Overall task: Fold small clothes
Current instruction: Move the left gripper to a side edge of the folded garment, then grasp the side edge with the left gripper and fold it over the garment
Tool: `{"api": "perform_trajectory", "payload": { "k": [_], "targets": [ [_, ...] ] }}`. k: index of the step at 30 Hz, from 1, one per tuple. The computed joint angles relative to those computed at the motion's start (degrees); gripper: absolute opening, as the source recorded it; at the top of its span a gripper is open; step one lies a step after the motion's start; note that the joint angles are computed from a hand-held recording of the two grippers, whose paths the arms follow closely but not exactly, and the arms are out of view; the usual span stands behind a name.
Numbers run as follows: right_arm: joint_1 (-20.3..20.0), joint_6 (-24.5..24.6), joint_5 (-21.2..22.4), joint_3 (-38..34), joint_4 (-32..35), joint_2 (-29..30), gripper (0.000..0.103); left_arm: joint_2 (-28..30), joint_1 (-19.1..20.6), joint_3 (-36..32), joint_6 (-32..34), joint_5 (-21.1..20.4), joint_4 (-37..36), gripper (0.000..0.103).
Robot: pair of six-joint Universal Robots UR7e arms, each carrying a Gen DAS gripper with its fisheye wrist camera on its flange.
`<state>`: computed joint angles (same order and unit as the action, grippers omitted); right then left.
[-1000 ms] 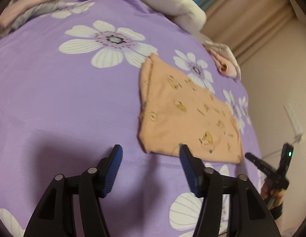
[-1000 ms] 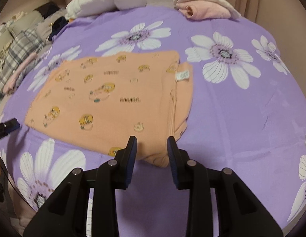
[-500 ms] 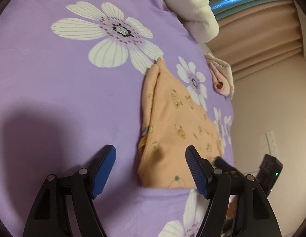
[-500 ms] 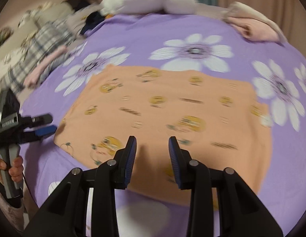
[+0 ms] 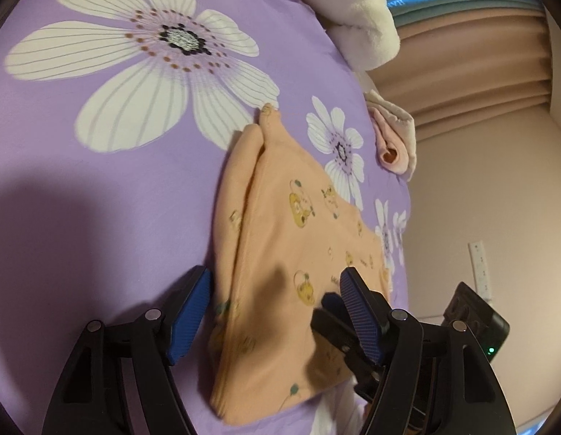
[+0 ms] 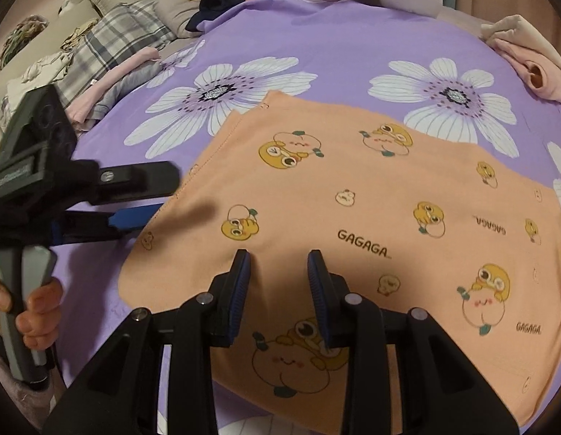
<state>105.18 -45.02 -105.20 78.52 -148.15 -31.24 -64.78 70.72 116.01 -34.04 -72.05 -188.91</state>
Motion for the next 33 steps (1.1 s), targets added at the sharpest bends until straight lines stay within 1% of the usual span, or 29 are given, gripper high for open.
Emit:
{"api": "perform_trajectory", "payload": {
  "k": [1,2,5,7,8,9,11,12,14,15,17,19,22,24,25,28,29,30,32,33],
  "targets": [
    [-0.10,0.45,0.38,-0.73,0.93,0.04,0.030,0.23,0.15,-0.43,0.05,-0.20,0.07,0.071],
    [-0.19,0.84,0.72,-1.25,1.22,0.00,0.031,0.48,0.26,-0.96,0.13,-0.28,0.32,0.071],
    [-0.62,2.20,1.15,-3.42,0.09,0.14,0.031,1.29,0.52,-2.62,0.58,-0.11,1.30,0.071],
    [-0.87,4.09,0.60,-5.72,0.44,0.79,0.031,1.56,0.69,-3.36,0.78,-0.26,1.95,0.071],
    [-1.00,5.26,0.16,-7.11,0.80,1.26,0.032,1.65,0.73,-3.66,0.92,-0.21,2.24,0.069],
    [-1.19,6.82,-0.18,-8.98,1.37,1.93,0.033,1.69,0.77,-4.05,1.10,0.03,2.92,0.067],
    [-1.48,8.86,-0.47,-12.06,2.54,3.16,0.033,1.77,0.91,-4.66,1.12,0.47,4.14,0.054],
    [-1.65,10.05,-0.49,-14.14,3.61,4.02,0.033,1.80,1.07,-4.89,0.96,0.56,4.61,0.051],
    [-1.72,11.51,-0.90,-17.20,4.95,5.51,0.033,1.84,1.26,-5.19,0.42,1.08,5.29,0.037],
    [-1.69,11.62,-1.19,-18.20,5.25,6.13,0.032,1.93,1.31,-5.30,0.19,1.43,5.45,0.034],
    [-1.49,11.53,-1.98,-20.45,5.64,7.74,0.029,1.95,1.28,-5.32,-0.01,2.40,5.85,0.021],
    [-1.33,11.59,-2.60,-22.86,6.58,9.43,0.023,1.86,1.19,-5.20,0.13,3.34,6.33,0.017],
    [-1.38,12.69,-2.42,-27.03,10.76,12.08,0.017,1.69,1.12,-5.25,0.50,3.87,7.28,0.014],
    [-1.20,13.07,-4.97,-29.74,11.60,14.54,0.011,1.68,0.97,-5.67,0.58,4.33,8.38,0.013],
    [-1.26,13.25,-5.55,-30.93,12.24,15.44,0.008,1.70,0.90,-5.89,0.50,4.57,8.91,0.013],
    [-1.24,13.49,-5.19,-31.10,12.36,15.29,0.008,1.50,0.75,-6.15,0.21,4.88,9.83,0.012],
    [-1.20,13.60,-4.99,-30.02,12.39,14.36,0.009,1.36,0.68,-6.05,0.22,4.89,9.91,0.010],
    [-1.26,13.38,-4.44,-28.34,12.12,13.12,0.012,1.30,0.58,-6.08,0.25,4.78,9.89,0.009],
    [-1.41,11.67,-3.10,-23.78,10.02,10.22,0.012,1.14,0.38,-5.99,0.56,4.61,9.60,0.007],
    [-1.64,10.34,-2.12,-20.21,8.74,7.89,0.014,1.10,0.24,-5.98,0.73,4.61,9.48,0.006]
  ]
}}
